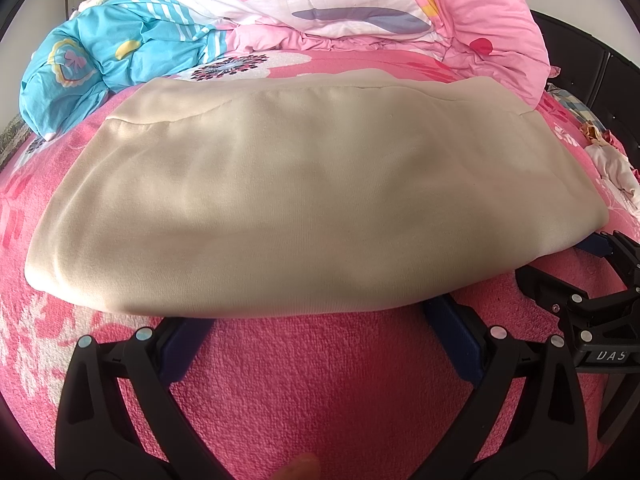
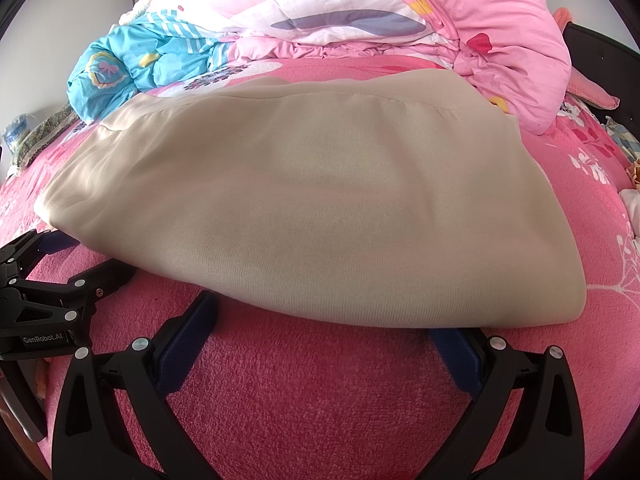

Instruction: Fold large clothes

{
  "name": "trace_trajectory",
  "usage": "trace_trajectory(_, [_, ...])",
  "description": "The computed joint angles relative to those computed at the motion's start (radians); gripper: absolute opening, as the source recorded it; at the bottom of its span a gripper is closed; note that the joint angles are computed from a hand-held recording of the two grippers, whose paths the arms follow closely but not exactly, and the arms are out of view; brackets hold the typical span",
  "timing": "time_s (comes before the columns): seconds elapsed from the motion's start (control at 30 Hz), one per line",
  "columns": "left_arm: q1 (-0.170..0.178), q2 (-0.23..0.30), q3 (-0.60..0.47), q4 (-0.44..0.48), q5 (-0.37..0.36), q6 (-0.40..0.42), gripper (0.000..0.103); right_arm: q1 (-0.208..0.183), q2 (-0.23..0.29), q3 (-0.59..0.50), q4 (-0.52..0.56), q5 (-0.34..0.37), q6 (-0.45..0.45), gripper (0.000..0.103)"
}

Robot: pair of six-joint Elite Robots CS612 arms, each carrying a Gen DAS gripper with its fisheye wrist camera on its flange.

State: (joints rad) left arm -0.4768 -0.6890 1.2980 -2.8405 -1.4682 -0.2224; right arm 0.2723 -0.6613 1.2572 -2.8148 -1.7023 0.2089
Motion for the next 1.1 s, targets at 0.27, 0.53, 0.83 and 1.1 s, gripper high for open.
trace_trajectory(0.27, [-0.005,0.000,-0.005,0.014,0.014,0.004,0.097,0.000,0.002,-0.001,-0.002,0.000,-0.001,0.098])
trace_trajectory(0.53, [-0.002,0.000,-0.001,0.005,0.000,-0.002,0.097,0.001,0.001,-0.001,-0.001,-0.001,0.000,0.098])
trace_trajectory(0.83, [0.001,0.001,0.003,-0.002,-0.004,-0.002,0.097,0.001,0.002,-0.001,0.000,-0.002,-0.001,0.098])
trace_trajectory(1.1, [0.002,0.001,0.002,-0.003,-0.008,-0.003,0.097,0.001,0.002,-0.001,0.000,-0.002,0.000,0.098])
